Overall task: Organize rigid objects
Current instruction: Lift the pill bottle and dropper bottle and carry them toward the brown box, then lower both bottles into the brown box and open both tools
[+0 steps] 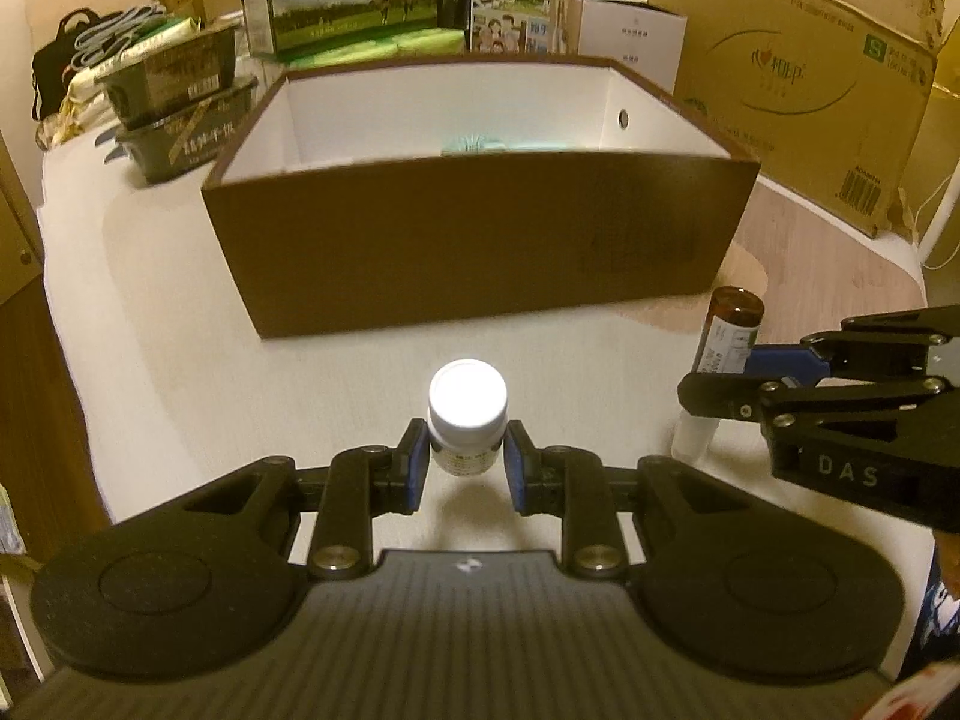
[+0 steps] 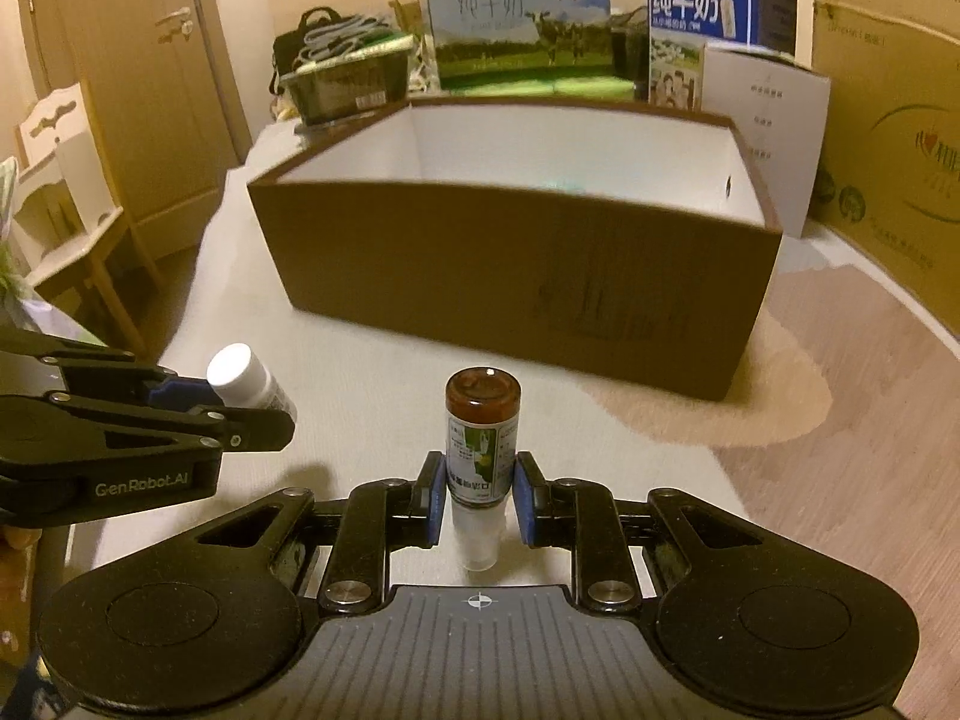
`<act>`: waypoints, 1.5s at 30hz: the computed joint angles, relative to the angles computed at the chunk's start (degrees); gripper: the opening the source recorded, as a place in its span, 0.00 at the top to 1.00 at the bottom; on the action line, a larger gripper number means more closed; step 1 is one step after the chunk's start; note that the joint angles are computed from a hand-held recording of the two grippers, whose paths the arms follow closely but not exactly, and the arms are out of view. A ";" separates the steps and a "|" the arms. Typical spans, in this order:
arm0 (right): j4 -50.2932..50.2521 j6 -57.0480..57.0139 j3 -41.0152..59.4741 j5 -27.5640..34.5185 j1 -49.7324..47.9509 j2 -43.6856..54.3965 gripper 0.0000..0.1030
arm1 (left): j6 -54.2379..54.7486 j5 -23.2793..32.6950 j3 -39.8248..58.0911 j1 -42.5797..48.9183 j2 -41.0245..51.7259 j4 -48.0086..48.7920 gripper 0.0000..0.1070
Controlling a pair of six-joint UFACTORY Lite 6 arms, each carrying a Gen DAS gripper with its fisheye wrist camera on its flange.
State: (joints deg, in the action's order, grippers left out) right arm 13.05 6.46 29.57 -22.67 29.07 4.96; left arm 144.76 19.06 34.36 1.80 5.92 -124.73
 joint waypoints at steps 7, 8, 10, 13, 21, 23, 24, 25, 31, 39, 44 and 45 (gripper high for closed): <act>-0.62 -2.69 2.29 3.55 -2.42 -4.55 0.77 | -4.88 -1.13 4.63 -1.27 -0.71 4.34 0.78; -0.44 -3.44 2.85 4.11 -2.73 -5.21 0.77 | -5.64 -1.42 5.54 -1.60 -0.72 4.90 0.78; -1.33 -3.84 3.72 4.89 -3.68 -6.04 0.77 | -7.46 -1.92 7.48 -2.26 -0.65 6.35 0.78; -3.91 -2.92 5.70 6.47 -5.27 -6.79 0.77 | -10.95 -2.15 10.40 -2.89 -0.36 9.52 0.78; -19.15 7.75 13.40 9.91 -10.13 -5.75 0.77 | -20.78 -2.83 20.14 -4.09 3.29 18.79 0.78; -22.66 10.46 16.16 10.23 -11.11 -4.51 0.77 | -22.08 -3.25 22.92 -4.47 4.87 20.12 0.78; -25.28 12.70 17.25 10.36 -11.67 -4.07 0.77 | -23.24 -3.49 24.51 -4.69 5.80 21.19 0.78; -28.25 15.31 18.59 10.46 -12.25 -3.31 0.77 | -24.78 -3.63 25.88 -4.84 6.51 22.66 0.78; -38.65 24.33 29.02 11.91 -14.33 3.93 0.77 | -34.35 -4.87 36.02 -5.47 12.89 32.54 0.78; -53.76 39.38 41.28 13.16 -16.29 14.97 0.77 | -54.41 -5.51 49.57 -5.62 22.87 52.83 0.78; -63.13 49.29 47.77 14.11 -16.93 21.47 0.77 | -69.76 -3.87 58.46 -5.56 29.98 67.24 0.78; -65.03 51.18 49.10 14.30 -16.99 22.85 0.77 | -72.94 -3.21 60.22 -5.49 31.33 70.03 0.78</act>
